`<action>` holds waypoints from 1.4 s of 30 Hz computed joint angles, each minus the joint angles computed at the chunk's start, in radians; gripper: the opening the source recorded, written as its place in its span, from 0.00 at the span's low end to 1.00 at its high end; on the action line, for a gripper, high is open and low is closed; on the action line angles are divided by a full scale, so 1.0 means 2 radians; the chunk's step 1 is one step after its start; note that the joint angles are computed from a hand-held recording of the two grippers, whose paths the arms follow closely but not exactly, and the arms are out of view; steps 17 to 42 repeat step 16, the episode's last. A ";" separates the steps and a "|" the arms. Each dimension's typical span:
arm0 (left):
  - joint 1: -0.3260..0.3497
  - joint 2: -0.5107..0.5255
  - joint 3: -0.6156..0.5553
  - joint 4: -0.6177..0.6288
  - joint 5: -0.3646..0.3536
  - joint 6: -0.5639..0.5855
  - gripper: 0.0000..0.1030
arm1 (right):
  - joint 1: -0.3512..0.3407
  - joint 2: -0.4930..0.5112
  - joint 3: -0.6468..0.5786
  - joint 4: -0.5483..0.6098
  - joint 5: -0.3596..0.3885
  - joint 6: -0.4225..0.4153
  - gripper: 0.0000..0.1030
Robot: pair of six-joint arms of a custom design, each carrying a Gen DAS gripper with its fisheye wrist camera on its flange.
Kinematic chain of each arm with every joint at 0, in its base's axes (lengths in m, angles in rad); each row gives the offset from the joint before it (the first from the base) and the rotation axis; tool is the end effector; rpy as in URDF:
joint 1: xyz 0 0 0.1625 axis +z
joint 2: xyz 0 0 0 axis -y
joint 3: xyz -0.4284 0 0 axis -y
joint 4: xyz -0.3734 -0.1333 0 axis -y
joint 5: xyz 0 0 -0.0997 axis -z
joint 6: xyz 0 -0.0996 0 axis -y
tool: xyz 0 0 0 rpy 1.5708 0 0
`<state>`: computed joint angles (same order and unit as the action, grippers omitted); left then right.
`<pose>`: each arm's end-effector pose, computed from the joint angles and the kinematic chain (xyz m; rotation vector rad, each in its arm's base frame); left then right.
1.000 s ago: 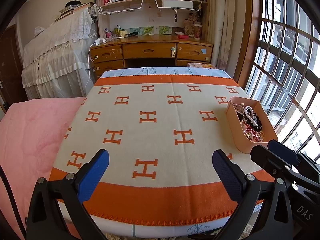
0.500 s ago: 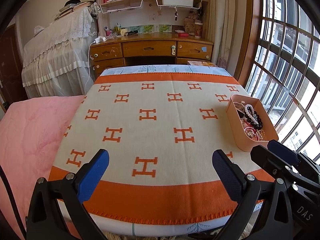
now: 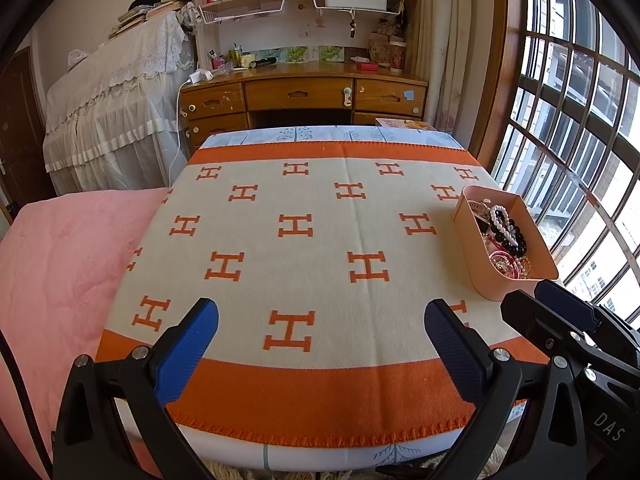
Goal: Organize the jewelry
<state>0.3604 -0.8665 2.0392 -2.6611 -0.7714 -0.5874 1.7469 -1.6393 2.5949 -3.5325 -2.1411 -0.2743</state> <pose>-0.4105 -0.3734 0.0674 0.8006 2.3457 -0.7558 0.1327 -0.2916 0.3243 0.1498 -2.2914 1.2134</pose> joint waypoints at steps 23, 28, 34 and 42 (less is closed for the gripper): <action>0.010 -0.008 0.004 0.018 -0.009 -0.009 0.99 | 0.007 0.014 -0.001 0.005 -0.010 0.014 0.55; 0.010 -0.008 0.004 0.018 -0.009 -0.009 0.99 | 0.007 0.014 -0.001 0.005 -0.010 0.014 0.55; 0.010 -0.008 0.004 0.018 -0.009 -0.009 0.99 | 0.007 0.014 -0.001 0.005 -0.010 0.014 0.55; 0.010 -0.008 0.004 0.018 -0.009 -0.009 0.99 | 0.007 0.014 -0.001 0.005 -0.010 0.014 0.55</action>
